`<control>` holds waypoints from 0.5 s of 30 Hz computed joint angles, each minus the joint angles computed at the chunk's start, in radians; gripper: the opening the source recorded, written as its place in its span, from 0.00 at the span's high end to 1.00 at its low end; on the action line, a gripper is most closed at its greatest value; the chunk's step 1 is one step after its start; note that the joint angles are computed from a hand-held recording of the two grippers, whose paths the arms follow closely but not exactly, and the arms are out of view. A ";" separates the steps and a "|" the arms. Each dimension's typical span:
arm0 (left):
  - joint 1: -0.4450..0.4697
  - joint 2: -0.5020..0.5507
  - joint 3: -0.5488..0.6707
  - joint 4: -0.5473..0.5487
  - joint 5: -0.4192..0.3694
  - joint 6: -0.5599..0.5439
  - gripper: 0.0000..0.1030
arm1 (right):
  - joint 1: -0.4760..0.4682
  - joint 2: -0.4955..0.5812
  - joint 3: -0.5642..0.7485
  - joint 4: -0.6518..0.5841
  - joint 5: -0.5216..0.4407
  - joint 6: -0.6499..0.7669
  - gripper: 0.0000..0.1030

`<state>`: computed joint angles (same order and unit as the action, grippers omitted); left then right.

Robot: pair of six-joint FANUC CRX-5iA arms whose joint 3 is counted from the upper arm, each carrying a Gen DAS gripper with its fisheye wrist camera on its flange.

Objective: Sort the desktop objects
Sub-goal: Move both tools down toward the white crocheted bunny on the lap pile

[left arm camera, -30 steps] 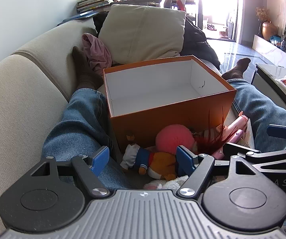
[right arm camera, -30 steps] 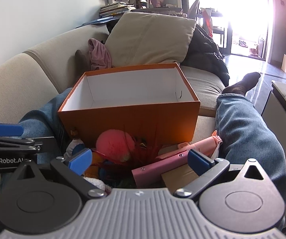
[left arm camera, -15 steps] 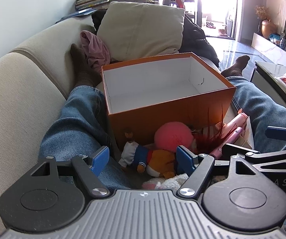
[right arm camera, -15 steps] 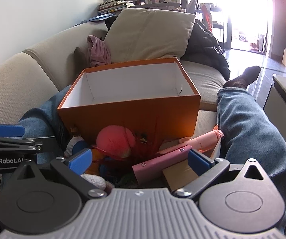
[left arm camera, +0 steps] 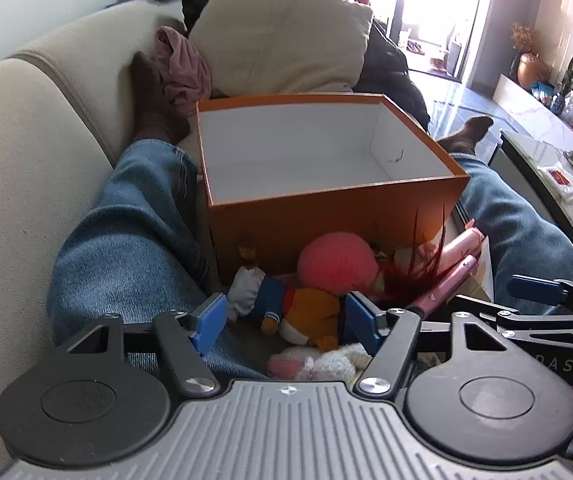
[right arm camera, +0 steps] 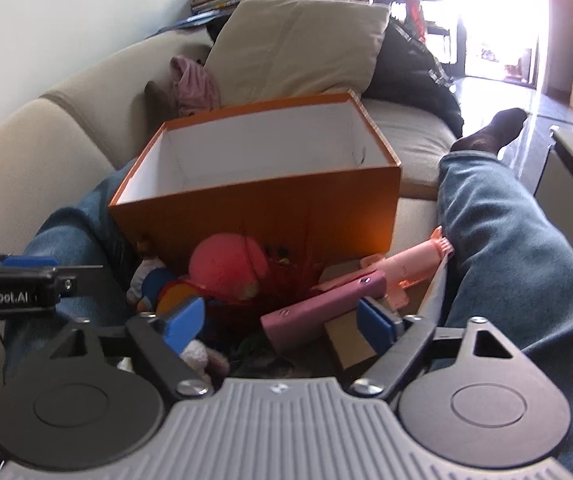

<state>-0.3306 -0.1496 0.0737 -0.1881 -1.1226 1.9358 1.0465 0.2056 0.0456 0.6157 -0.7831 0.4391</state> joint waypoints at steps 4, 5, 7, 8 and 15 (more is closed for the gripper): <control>0.058 -0.012 -0.054 0.158 0.022 -0.166 0.34 | -0.006 0.012 0.028 -0.059 -0.009 0.058 0.28; 0.073 -0.008 -0.064 0.202 0.016 -0.202 0.34 | -0.007 0.016 0.033 -0.064 -0.013 0.064 0.28; 0.087 0.003 -0.074 0.255 0.003 -0.240 0.34 | -0.008 0.022 0.044 -0.085 -0.015 0.087 0.28; 0.085 0.011 -0.070 0.259 -0.009 -0.239 0.34 | -0.008 0.024 0.049 -0.098 -0.016 0.104 0.28; 0.114 0.021 -0.080 0.292 -0.057 -0.252 0.34 | -0.022 0.053 0.138 -0.323 -0.053 0.333 0.44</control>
<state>-0.2170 -0.1285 -0.0062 0.1042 -1.1800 1.6842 1.0243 0.2591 0.1838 0.2926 -0.8360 0.7723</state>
